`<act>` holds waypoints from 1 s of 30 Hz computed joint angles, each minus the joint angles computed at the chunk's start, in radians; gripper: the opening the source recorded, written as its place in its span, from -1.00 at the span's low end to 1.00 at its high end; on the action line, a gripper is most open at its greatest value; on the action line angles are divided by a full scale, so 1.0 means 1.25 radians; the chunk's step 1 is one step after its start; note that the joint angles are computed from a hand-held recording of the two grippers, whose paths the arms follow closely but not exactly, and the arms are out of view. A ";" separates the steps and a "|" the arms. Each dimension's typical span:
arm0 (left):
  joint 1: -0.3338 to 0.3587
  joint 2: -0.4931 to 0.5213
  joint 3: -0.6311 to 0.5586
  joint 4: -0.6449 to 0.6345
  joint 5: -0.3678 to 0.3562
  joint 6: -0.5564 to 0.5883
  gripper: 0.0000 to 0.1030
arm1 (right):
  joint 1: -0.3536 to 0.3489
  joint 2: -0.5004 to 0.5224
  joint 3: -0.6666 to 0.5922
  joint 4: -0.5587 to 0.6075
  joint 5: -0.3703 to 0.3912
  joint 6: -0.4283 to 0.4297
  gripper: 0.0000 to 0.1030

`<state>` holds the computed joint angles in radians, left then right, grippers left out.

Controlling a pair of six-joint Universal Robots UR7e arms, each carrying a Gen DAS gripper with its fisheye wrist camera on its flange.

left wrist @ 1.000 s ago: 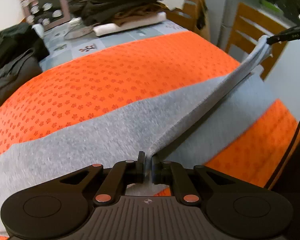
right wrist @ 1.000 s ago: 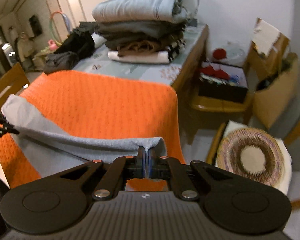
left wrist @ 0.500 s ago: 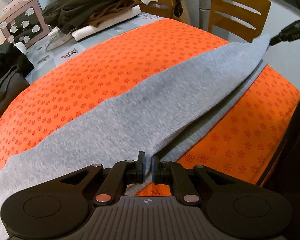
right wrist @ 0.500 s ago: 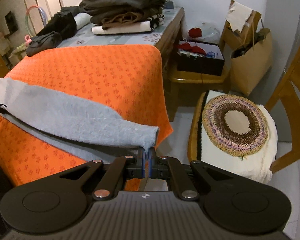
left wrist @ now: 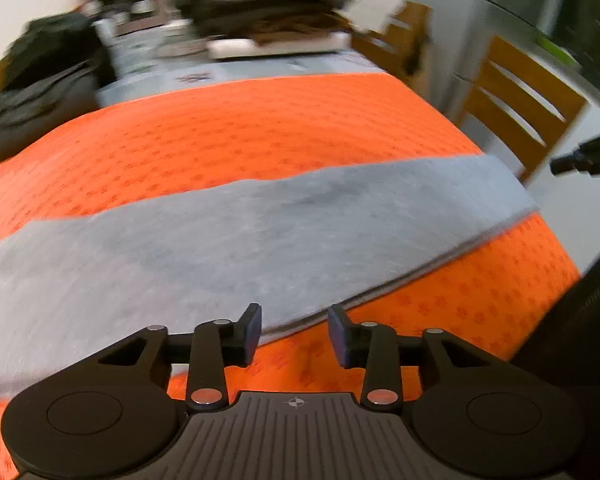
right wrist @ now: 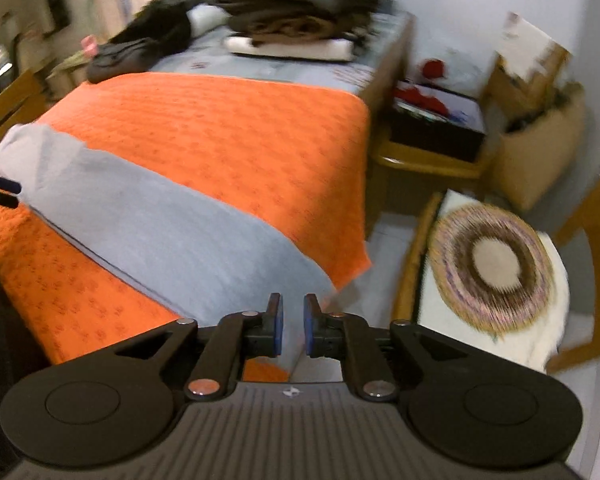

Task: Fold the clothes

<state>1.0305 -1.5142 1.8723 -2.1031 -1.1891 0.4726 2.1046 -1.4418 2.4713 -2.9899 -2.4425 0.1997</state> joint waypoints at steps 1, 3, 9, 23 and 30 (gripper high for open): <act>-0.001 -0.008 0.003 -0.007 0.014 -0.019 -0.12 | -0.008 0.015 -0.019 -0.009 0.017 -0.033 -0.66; 0.002 -0.021 0.005 -0.021 0.048 -0.047 -0.06 | -0.021 0.052 -0.065 -0.020 0.051 -0.097 -0.64; 0.023 -0.031 -0.013 -0.066 0.153 -0.084 -0.06 | -0.041 0.178 -0.210 -0.023 0.143 -0.234 -0.59; 0.139 0.047 -0.142 -0.084 0.113 0.277 -0.07 | -0.022 0.522 -0.580 0.073 0.360 -0.382 -0.59; 0.181 0.080 -0.198 -0.066 0.104 0.427 -0.07 | -0.003 0.653 -0.730 0.156 0.424 -0.446 -0.57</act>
<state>1.2562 -1.4136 1.6245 -2.1856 -1.0594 1.0066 2.1010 -0.6260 1.5594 -2.7950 -1.9125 -0.3572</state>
